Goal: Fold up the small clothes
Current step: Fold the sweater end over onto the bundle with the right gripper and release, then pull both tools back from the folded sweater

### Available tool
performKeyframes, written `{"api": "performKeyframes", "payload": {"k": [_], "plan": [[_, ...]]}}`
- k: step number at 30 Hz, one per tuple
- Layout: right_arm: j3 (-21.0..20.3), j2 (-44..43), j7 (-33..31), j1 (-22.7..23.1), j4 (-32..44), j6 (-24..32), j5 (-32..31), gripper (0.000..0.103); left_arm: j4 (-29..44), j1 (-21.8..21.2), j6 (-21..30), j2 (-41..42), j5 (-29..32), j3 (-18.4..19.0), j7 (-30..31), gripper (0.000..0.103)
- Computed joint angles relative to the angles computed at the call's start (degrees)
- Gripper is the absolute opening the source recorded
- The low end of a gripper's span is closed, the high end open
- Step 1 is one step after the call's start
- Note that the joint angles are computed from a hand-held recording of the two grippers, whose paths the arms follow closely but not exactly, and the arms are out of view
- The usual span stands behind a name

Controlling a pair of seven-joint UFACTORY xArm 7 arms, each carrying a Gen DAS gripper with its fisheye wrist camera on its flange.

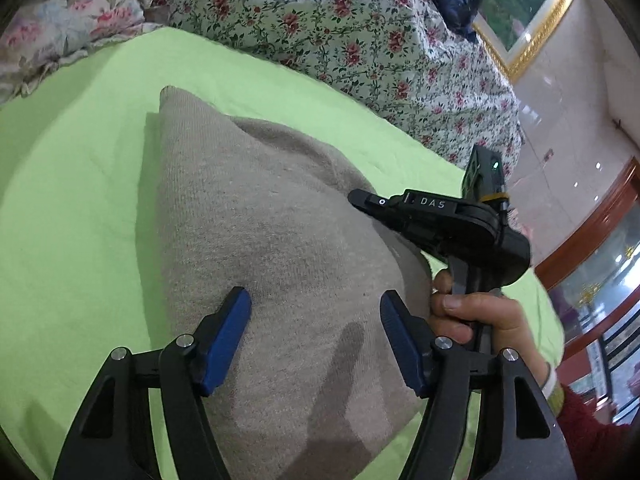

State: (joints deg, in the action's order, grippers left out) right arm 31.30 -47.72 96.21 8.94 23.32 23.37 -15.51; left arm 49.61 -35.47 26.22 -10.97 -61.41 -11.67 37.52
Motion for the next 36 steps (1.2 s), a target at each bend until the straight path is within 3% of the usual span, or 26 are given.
{"api": "performKeyframes", "payload": {"k": [6,11,15,18,21,27,33,36], "plan": [[1.7,-2.7,0.9,3.8,3.6,8.5,1.2,0.003,-4.5,-0.7,1.4,-6.1,0.7,1.4,0.5,0.068],[6.8,-4.1,2.4,8.8,8.5,16.8,2.0,0.004,-11.3,-2.9,5.0,-15.3,0.0,3.6,2.4,0.067],[10.8,-1.5,4.2,13.2,11.1,22.5,3.9,0.007,-16.1,-3.0,4.1,-18.2,6.3,1.4,-2.2,0.067],[13.1,2.1,5.1,16.0,12.3,31.1,5.8,0.007,-18.3,-4.4,2.4,-18.4,8.5,1.8,-4.8,0.066],[12.4,-0.6,9.8,19.0,9.4,29.9,3.8,0.007,-19.0,-5.6,0.4,-19.0,10.9,1.5,-8.1,0.068],[11.8,1.3,10.9,19.9,10.7,32.3,1.5,0.007,-20.6,-7.5,-2.6,-20.1,16.6,1.4,-15.0,0.069],[10.9,2.0,11.8,21.7,11.9,34.4,1.4,0.008,-21.7,-7.1,-1.4,-23.5,25.1,1.2,-23.3,0.072],[11.3,2.3,12.8,22.3,13.1,36.7,2.0,0.008,-22.4,-5.5,-0.1,-25.6,29.2,0.9,-28.1,0.080]]}}
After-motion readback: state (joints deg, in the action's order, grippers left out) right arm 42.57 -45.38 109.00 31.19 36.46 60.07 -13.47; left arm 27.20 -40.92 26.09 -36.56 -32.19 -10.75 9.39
